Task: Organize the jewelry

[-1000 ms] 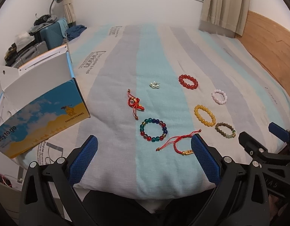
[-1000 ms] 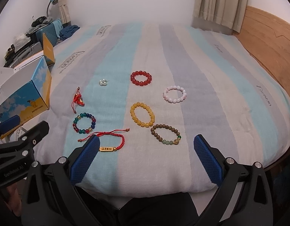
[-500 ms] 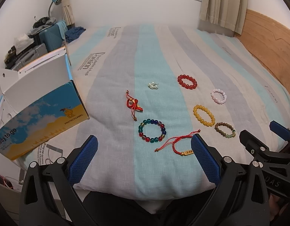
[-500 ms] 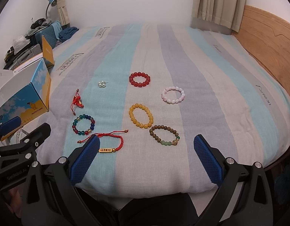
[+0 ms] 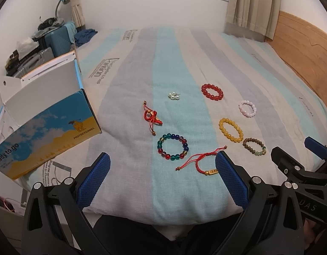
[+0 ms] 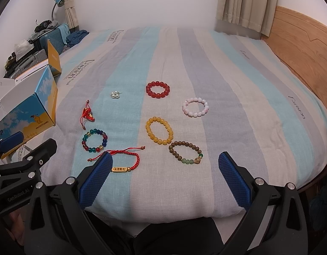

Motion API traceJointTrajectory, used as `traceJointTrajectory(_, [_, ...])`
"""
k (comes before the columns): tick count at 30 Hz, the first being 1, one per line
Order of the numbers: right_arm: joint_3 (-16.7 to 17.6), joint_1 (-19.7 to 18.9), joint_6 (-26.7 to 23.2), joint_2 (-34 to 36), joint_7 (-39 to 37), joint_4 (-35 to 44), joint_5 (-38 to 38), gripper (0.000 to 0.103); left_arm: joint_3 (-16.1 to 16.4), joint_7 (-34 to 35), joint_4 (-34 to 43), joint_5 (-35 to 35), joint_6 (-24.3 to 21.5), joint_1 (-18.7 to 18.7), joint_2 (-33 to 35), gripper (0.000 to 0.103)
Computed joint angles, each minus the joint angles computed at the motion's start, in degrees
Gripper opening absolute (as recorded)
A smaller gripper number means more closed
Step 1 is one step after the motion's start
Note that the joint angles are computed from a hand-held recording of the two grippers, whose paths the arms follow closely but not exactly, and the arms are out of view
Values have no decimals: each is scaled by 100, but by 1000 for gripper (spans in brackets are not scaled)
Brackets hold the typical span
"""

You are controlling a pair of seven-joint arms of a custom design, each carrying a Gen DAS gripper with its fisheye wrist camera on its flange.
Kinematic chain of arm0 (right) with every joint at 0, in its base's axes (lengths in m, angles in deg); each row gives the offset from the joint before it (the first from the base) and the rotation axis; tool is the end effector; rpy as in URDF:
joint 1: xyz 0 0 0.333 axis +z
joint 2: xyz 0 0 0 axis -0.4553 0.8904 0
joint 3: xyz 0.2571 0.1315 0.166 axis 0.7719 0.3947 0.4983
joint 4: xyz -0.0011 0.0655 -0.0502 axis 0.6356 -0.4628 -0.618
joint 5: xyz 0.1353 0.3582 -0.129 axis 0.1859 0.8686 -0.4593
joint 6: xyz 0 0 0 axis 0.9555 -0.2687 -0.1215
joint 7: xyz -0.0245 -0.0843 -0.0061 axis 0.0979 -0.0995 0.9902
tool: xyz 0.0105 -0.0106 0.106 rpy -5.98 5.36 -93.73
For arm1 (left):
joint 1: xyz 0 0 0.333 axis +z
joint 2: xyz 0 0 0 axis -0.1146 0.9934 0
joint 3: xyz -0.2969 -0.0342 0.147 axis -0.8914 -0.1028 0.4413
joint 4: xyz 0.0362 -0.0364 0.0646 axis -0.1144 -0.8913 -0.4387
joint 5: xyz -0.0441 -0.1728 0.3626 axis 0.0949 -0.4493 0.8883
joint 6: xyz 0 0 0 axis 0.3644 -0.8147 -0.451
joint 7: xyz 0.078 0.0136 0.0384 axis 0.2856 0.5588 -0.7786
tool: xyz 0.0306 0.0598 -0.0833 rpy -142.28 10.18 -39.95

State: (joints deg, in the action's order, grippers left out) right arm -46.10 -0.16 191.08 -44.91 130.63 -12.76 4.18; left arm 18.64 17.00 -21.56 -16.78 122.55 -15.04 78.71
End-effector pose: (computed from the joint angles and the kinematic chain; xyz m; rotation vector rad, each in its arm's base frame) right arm 0.6325 0.3023 0.5771 -1.6489 1.9998 -0.7376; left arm 0.6695 -0.2173 0.5842 -1.6247 2.0136 -0.7604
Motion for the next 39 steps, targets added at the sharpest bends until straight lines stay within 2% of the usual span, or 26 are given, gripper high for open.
traceJointTrajectory(31, [9,18,-114,28,-71,79,70,96,-2,1,25,-14,-97,12,0,97])
traceJointTrajectory(35, [11,4,-166,57,-121,156,132,96,-8,49,259,-76,-309,19,123,97])
traceJointTrajectory(39, [9,-57,-399,230,-449,536,341,96,-40,212,780,-235,-749,49,421,97])
